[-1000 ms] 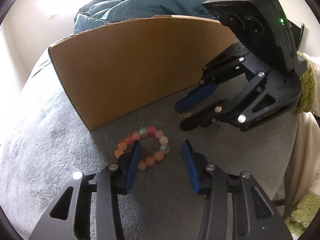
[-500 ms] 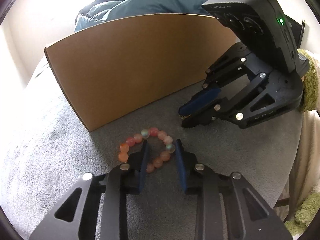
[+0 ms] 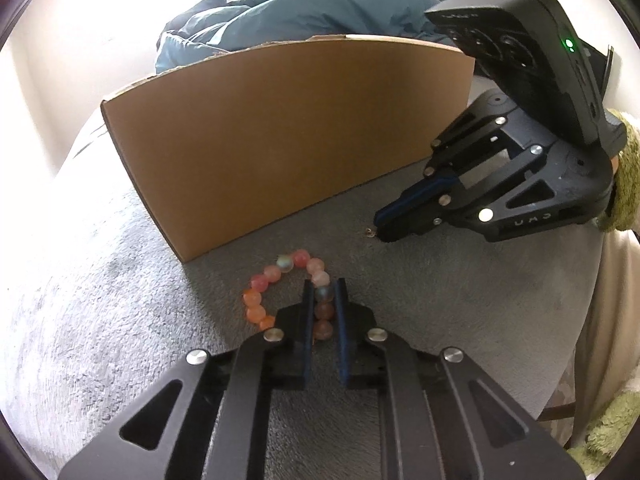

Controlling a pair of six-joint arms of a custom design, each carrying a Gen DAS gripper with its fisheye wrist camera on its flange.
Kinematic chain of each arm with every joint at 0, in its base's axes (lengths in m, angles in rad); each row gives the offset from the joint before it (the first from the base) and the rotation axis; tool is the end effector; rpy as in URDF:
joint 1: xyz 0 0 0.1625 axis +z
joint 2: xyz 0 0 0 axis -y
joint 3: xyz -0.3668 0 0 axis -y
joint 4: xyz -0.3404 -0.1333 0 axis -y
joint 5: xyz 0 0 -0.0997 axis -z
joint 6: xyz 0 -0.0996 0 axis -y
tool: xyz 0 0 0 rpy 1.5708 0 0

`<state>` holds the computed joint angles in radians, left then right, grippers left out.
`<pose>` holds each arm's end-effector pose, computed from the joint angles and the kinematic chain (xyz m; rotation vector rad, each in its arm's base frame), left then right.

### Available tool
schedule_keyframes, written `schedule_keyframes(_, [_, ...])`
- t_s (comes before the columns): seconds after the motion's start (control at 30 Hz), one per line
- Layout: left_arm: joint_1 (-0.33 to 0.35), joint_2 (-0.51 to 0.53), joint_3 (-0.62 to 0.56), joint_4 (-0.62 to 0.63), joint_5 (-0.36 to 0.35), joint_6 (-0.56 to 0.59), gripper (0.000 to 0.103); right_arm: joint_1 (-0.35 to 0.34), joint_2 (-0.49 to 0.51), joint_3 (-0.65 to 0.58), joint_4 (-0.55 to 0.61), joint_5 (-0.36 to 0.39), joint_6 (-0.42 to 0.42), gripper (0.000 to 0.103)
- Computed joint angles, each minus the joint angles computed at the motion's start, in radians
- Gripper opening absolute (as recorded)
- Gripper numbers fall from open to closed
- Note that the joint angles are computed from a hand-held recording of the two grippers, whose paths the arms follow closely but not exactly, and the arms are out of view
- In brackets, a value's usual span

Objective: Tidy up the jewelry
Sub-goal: 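Carry the bracelet and chain charm into the box and open both tools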

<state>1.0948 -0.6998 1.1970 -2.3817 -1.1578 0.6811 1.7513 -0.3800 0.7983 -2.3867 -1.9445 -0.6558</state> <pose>-0.1680 -0.7040 0.1804 1.3900 2.2906 -0.3639 0.2353 -0.7494 0.1134 0.9877 -2.4722 0.4025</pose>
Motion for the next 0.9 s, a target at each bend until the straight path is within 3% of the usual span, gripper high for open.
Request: schedule_keyframes(0.9, [-0.037, -0.142, 0.107, -0.105, -0.049, -0.075, 0.009, 0.058, -0.216, 0.337, -0.326, -0.002, 0.022, 0.001])
